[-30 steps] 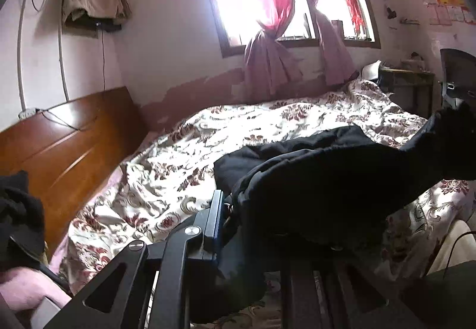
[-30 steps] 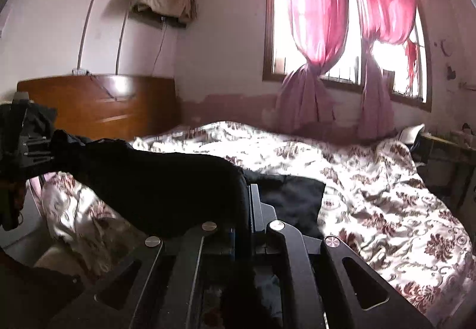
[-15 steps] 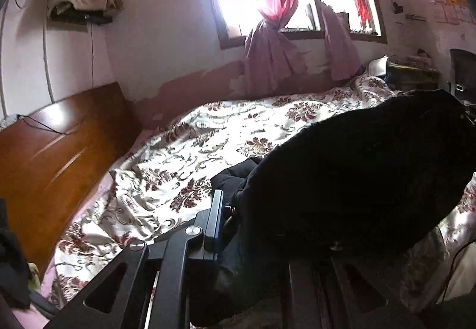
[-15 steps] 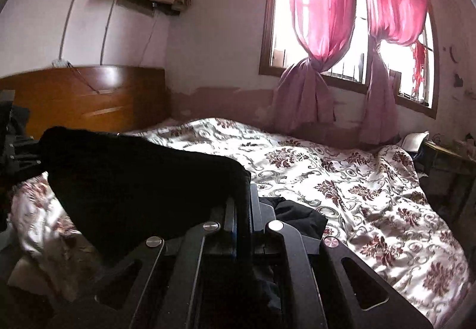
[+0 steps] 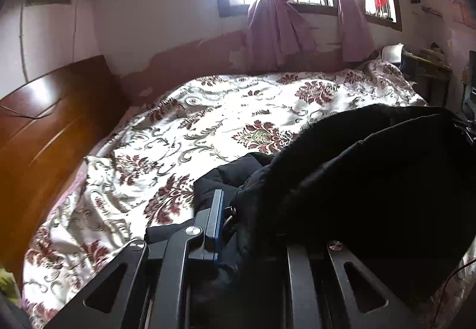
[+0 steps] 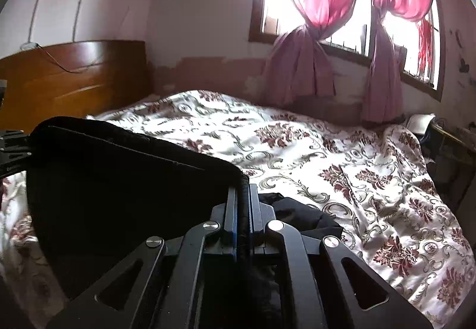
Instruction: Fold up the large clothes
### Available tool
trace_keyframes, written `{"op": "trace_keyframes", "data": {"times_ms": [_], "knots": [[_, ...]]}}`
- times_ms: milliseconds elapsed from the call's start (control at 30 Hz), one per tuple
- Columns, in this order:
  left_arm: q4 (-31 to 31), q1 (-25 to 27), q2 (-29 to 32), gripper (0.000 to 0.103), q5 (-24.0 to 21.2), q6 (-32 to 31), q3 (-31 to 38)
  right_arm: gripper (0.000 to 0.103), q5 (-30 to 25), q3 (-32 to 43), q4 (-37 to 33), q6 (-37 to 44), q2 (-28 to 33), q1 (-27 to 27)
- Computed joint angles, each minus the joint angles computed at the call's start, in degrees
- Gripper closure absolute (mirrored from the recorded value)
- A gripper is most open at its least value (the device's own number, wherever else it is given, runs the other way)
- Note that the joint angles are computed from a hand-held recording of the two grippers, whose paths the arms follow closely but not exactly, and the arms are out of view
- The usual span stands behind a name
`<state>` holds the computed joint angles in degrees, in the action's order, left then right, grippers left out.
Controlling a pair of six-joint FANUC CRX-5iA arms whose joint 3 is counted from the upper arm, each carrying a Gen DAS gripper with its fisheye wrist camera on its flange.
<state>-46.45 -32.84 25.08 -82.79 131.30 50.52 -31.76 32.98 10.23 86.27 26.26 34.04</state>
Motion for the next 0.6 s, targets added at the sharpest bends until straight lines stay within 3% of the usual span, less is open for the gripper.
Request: {"op": "trace_keyframes", "data": {"times_ms": [267,367,467,600], "knots": [[7.78,6.91,7.08,0.089,2.99,-4.66,4.87,0.103,-7.71,19.22,0.26,0.38,14.23,-0.99],[8.3,7.51,9.29,0.089,2.62,-5.7,6.58,0.103,-14.9,31.2,-3.74,3.19,20.95,-1.79],[8.77,7.77,10.88,0.089,1.7,-5.91,8.28,0.103,-16.3,33.72,-5.65,4.43,22.47,-2.29],[9.71,8.27,10.9,0.088,1.53,-5.45,8.51,0.098,-12.92,28.95,-6.8,4.62,19.62,-2.86]]}}
